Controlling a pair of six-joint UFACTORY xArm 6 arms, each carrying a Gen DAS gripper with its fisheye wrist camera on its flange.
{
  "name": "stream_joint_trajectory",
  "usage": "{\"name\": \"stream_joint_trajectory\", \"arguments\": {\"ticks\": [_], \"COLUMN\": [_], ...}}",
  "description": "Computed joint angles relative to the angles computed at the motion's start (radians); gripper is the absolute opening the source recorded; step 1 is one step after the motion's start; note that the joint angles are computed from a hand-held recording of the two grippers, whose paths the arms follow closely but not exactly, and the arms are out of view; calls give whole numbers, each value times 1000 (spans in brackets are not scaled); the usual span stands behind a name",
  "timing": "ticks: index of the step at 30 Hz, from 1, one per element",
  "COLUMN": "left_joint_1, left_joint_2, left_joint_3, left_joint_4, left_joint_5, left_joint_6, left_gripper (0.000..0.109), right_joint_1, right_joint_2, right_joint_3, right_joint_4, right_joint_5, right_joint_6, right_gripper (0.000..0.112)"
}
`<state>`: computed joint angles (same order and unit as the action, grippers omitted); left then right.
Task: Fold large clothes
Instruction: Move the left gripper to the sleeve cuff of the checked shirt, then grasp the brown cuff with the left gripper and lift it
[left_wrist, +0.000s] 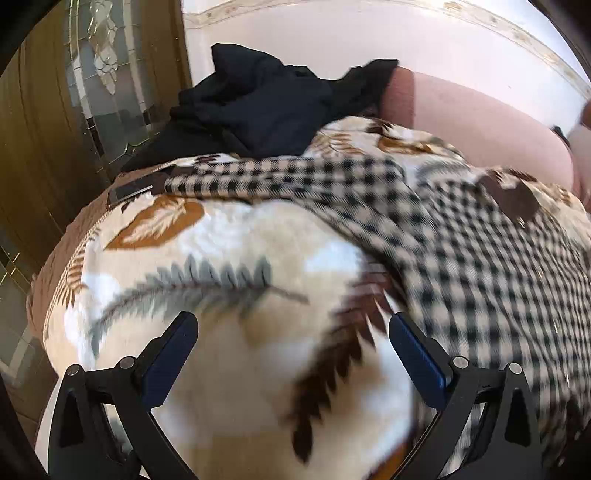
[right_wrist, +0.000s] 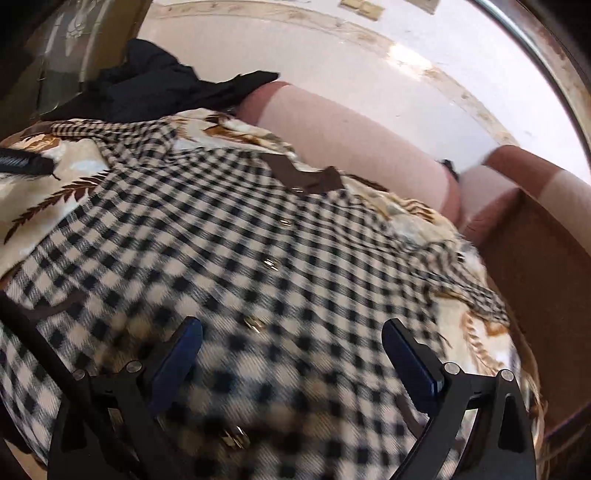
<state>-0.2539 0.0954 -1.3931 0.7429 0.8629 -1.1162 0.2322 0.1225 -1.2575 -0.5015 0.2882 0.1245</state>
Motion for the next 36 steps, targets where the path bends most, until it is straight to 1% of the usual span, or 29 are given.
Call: {"name": "stream_joint_trajectory", "arguments": {"ticks": [4, 8, 13, 15, 20, 23, 28, 31, 33, 36], "left_joint_1": [44, 76, 114, 124, 136, 151, 213, 280, 323, 388], "left_joint_2": [53, 102, 161, 184, 233, 254, 289, 309, 325, 348], "left_joint_3": [-72, -131, -202, -233, -292, -316, -351, -364, -373, -370], "left_joint_4": [-11, -2, -61, -66, -26, -37, -142, -233, -316, -488], "left_joint_5": [-8, -7, -15, -8, 15, 15, -42, -102, -129, -182], "left_joint_6": [10, 22, 59, 63, 73, 98, 146, 151, 162, 192], "left_gripper": [103, 103, 103, 103, 103, 103, 103, 103, 103, 103], "right_joint_1": [37, 76, 107, 111, 108, 100, 90, 87, 88, 88], "right_joint_2": [96, 189, 293, 312, 341, 353, 381, 387, 390, 395], "right_joint_3": [-121, -247, -386, -404, -434, -454, -501, -509, -513, -523], "right_joint_4": [62, 159, 230, 247, 322, 377, 444, 460, 458, 461], "right_joint_5": [33, 66, 124, 134, 178, 204, 268, 280, 285, 294], "right_joint_6": [-60, -154, -214, -227, -280, -303, -321, -326, -326, -327], "right_gripper": [100, 100, 100, 99, 99, 99, 99, 99, 99, 100]}}
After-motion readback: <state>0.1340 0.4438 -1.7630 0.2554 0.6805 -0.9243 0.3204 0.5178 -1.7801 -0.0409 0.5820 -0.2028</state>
